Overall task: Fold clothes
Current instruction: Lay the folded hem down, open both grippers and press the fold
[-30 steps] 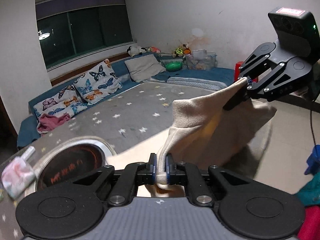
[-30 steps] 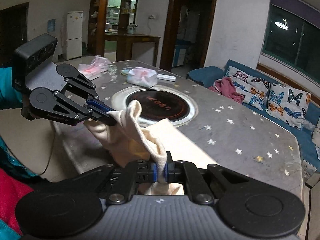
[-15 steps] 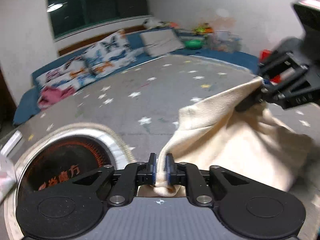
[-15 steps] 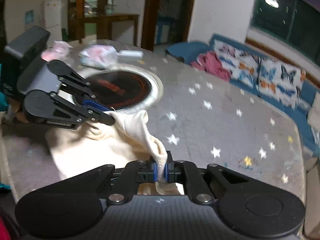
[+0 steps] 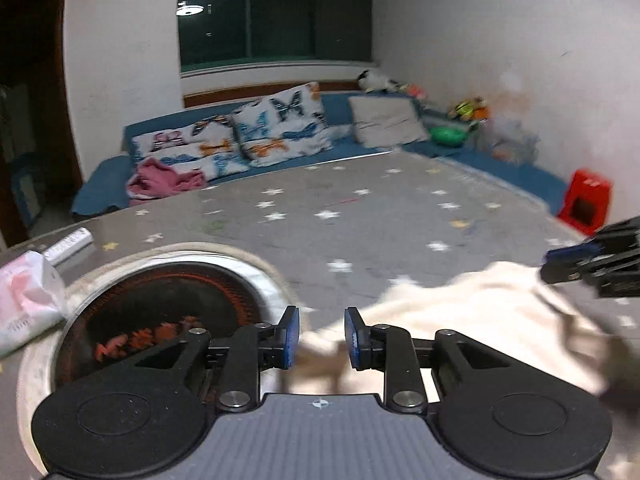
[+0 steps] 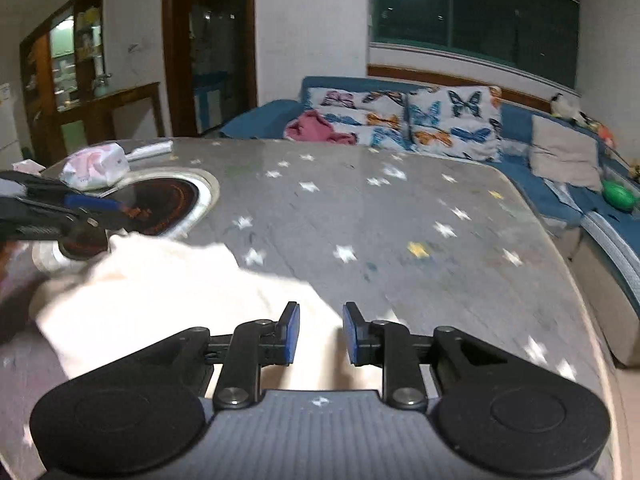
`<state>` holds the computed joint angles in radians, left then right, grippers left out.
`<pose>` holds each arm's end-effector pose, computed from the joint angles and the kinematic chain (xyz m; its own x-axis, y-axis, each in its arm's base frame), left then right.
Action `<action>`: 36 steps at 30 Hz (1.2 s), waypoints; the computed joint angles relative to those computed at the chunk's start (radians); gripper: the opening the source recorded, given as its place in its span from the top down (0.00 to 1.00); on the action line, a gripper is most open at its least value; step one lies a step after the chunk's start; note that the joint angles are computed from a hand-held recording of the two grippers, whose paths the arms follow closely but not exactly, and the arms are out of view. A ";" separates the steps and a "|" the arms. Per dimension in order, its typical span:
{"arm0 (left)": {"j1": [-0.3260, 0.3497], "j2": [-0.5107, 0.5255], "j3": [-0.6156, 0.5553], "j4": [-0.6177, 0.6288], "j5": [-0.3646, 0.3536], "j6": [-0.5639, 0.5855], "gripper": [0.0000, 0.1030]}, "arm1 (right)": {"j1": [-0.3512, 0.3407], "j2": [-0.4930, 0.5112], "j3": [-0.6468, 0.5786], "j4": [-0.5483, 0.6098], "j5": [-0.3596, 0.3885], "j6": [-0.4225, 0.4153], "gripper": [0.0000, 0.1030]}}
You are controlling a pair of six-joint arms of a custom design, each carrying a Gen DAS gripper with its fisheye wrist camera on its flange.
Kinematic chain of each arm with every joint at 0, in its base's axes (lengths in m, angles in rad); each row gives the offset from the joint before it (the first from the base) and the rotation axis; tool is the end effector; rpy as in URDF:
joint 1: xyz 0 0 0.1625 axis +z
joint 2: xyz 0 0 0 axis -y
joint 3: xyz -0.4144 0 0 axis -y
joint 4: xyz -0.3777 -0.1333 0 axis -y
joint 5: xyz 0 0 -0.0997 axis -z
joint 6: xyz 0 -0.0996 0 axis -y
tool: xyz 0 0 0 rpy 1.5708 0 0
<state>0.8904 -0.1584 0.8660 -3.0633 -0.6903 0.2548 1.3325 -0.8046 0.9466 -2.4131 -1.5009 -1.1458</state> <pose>-0.3473 -0.7630 0.0080 -0.6986 0.1163 -0.7060 0.6419 0.5380 -0.5464 -0.0529 -0.8120 0.3959 -0.5685 -0.5979 0.5651 -0.8184 0.4810 -0.3144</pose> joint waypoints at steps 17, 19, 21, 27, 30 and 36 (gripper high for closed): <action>0.009 -0.010 0.049 0.100 0.018 -0.166 0.72 | -0.020 0.016 0.023 -0.101 -0.023 0.110 0.95; 0.011 -0.011 0.049 0.093 0.027 -0.177 0.70 | -0.014 0.010 0.046 -0.156 -0.040 0.095 0.96; 0.012 -0.013 0.048 0.093 0.037 -0.197 0.70 | -0.010 0.016 0.046 -0.164 -0.070 0.085 0.95; 0.003 -0.017 0.054 0.045 0.081 -0.218 0.70 | -0.004 0.011 0.040 -0.164 -0.047 0.115 0.92; 0.007 -0.009 0.031 0.049 0.087 -0.221 0.71 | 0.004 0.010 0.031 -0.128 -0.006 0.097 0.91; 0.023 0.022 -0.045 0.109 0.110 -0.259 0.71 | 0.031 0.054 -0.015 -0.033 0.003 0.050 0.91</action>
